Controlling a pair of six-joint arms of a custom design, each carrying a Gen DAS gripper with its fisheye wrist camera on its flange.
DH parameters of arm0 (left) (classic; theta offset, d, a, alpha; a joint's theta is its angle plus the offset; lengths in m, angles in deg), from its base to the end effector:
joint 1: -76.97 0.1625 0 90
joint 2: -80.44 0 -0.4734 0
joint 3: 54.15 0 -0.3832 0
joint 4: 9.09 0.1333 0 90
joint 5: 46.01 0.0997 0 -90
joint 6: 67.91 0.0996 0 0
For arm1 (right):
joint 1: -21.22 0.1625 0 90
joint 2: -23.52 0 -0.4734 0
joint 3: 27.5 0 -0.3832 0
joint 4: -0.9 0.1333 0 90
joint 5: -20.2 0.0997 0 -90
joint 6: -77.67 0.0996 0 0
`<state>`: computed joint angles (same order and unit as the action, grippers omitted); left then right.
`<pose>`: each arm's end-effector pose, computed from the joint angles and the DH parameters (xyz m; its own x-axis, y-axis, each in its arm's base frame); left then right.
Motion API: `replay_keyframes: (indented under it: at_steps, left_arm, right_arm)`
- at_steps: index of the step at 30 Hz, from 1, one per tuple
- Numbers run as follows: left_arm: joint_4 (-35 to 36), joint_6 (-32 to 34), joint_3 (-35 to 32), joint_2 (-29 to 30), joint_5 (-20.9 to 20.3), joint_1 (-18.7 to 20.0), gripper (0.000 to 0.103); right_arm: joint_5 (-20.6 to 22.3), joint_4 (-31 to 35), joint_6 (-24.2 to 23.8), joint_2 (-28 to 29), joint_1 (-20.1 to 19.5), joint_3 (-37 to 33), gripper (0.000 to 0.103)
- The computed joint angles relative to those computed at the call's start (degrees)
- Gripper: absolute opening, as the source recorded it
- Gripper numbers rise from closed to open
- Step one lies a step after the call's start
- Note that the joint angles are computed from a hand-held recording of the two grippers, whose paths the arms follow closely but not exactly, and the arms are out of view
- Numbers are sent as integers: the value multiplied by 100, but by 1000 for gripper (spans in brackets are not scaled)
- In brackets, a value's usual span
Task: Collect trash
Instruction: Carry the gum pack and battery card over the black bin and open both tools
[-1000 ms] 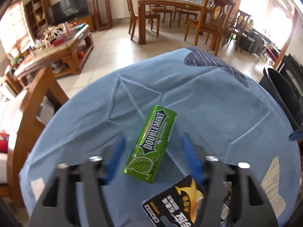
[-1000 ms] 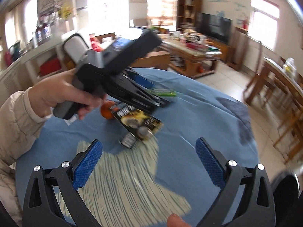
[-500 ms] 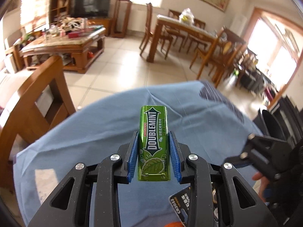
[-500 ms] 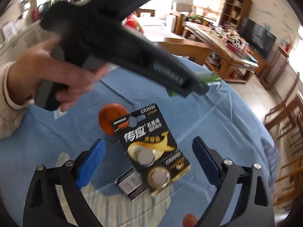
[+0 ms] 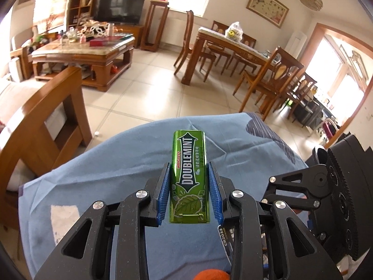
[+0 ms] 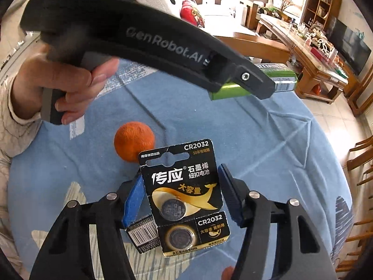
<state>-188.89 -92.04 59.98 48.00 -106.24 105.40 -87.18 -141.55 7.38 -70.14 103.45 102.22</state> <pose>-0.4106 -0.4301 -0.0343 -0.7893 0.4735 -0.3909 0.6004 0.7286 -0.3297 0.0482 -0.4123 0.3463 -0.4372 -0.8232 0.3623 -0.8357 0.5207 0.1746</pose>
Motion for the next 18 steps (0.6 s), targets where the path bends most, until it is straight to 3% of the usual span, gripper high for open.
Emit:
replay_keyframes:
  at_steps: [5, 8, 10, 14, 18]
  left_arm:
    - [-230, 124, 55, 3, -22, 13, 31]
    - [-528, 288, 98, 32, -16, -29, 31]
    - [-692, 403, 115, 63, 15, -79, 31]
    - [-1048, 612, 123, 155, 73, -178, 31]
    - [-1367, 766, 108, 283, -97, -294, 31]
  right_arm:
    - [563, -479, -17, -584, -274, 387, 60]
    - [1194, -522, 260, -1150, -459, 524, 60]
    - [1896, -500, 455, -1710, -797, 663, 60]
    - [3246, -425, 1041, -2588, -1752, 857, 60]
    - [5089, 484, 1087, -3782, -3452, 1014, 60]
